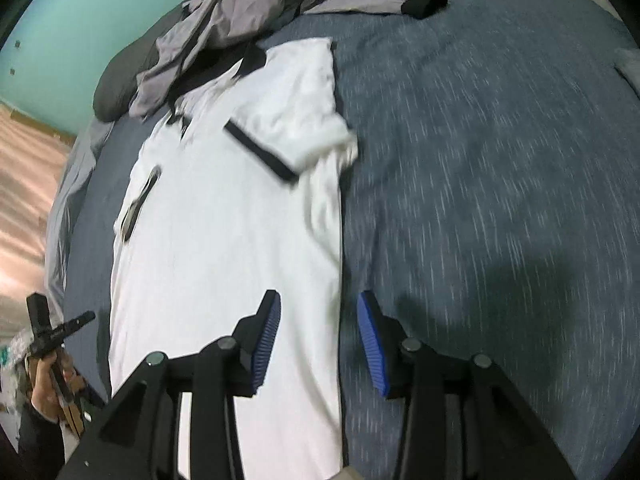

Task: Fold clothes
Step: 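Move both grippers to the hem of the white polo, then grasp the shirt hem with the left gripper while the right gripper grasps it too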

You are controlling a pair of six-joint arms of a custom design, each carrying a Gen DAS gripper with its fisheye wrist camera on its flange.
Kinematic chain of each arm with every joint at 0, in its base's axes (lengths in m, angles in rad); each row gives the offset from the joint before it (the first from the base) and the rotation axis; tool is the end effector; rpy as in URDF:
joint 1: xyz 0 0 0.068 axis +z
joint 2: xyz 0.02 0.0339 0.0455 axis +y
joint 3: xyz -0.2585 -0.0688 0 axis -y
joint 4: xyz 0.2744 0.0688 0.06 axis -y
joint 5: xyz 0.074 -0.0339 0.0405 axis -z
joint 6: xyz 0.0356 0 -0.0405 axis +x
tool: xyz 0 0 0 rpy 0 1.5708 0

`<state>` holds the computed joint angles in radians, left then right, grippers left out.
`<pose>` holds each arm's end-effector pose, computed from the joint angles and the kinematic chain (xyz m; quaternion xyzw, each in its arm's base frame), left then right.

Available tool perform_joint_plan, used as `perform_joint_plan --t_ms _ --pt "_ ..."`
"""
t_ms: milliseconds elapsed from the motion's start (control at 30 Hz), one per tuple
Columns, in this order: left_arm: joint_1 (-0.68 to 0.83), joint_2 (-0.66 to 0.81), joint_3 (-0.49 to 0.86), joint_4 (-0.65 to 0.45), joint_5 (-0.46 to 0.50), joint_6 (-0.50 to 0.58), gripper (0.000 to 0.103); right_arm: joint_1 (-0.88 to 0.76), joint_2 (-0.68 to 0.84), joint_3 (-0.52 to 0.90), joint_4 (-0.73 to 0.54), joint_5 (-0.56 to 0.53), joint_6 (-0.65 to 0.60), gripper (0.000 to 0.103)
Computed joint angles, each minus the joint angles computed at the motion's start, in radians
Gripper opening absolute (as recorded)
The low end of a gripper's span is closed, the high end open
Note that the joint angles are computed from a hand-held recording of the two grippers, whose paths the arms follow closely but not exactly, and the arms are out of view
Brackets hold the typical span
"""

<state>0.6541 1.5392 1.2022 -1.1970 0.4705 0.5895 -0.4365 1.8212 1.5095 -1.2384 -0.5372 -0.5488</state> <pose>0.2436 0.1664 0.2321 -0.0271 0.9719 -0.1790 0.1503 0.3392 -0.1381 0.2323 -0.0568 0.9624 0.2291 0.1343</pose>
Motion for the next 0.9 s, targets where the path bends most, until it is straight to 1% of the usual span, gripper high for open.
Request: perform_joint_plan --t_ms 167,333,633,800,900 --pt "0.083 -0.072 -0.045 -0.096 -0.010 0.134 0.030 -0.085 -0.120 -0.116 -0.078 0.025 -0.137 0.041" --pt "0.168 -0.121 -0.086 -0.168 -0.014 0.234 0.030 -0.177 -0.211 -0.209 -0.138 0.057 -0.259 0.042" --pt "0.283 -0.167 -0.139 -0.237 -0.043 0.362 0.031 -0.324 -0.316 -0.319 -0.210 0.121 -0.448 0.042" --pt "0.336 -0.187 -0.170 -0.262 -0.068 0.420 0.032 -0.381 -0.339 -0.360 -0.234 0.141 -0.520 0.042" --pt "0.352 -0.222 -0.216 -0.257 -0.097 0.445 0.033 -0.413 -0.348 -0.384 -0.240 0.156 -0.552 0.042"
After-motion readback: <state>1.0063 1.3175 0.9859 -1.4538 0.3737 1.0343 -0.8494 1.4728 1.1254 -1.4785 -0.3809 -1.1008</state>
